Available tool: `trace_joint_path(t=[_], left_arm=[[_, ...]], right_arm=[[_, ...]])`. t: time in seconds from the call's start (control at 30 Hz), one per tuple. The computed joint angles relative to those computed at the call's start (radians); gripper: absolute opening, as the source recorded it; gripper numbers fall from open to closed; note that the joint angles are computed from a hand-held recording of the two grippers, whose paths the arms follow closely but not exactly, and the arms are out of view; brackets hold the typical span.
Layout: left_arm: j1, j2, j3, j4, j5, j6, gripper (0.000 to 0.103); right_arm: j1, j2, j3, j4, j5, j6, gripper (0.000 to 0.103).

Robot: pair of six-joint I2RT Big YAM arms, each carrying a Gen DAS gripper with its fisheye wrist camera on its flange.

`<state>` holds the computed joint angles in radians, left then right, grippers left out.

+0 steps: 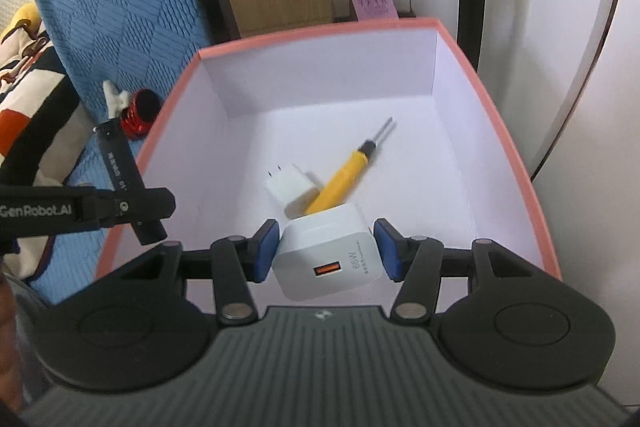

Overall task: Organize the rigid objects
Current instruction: 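Carry the black lighter and white charger cube over the pink box with both grippers, then open both grippers to drop the lighter and charger cube into the box, then withdraw both tools from the box toward the fluffy toy and red figurine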

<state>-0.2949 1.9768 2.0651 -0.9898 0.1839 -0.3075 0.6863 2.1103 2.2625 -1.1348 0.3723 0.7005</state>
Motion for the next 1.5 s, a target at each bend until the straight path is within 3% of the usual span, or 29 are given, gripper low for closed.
trace_joint_path(t=[0.3,0.53,0.67,0.83,1.2,1.5], left_arm=[[-0.007,0.034,0.020,-0.030,0.013,0.002,0.025],[-0.004,0.016,-0.004,-0.012,0.014,0.008,0.027],[-0.013,-0.008,-0.020,0.014,-0.028,0.064,0.049],[-0.003,-0.050,-0.052,0.060,-0.015,0.070,0.049],[0.043,-0.183,-0.137,0.180,0.002,0.089,0.049],[0.095,-0.305,-0.259,0.291,0.020,0.083,0.049]], right_arm=[[-0.022,-0.004,-0.038,0.009,-0.043,-0.002,0.055],[-0.026,-0.018,-0.054,0.027,-0.039,0.003,0.054],[-0.020,-0.025,-0.050,0.024,-0.025,0.010,0.054],[-0.008,-0.038,-0.040,0.036,0.006,0.026,0.054],[0.039,0.005,0.139,0.012,0.133,-0.022,0.054],[0.089,0.140,0.429,-0.088,0.184,-0.062,0.054]])
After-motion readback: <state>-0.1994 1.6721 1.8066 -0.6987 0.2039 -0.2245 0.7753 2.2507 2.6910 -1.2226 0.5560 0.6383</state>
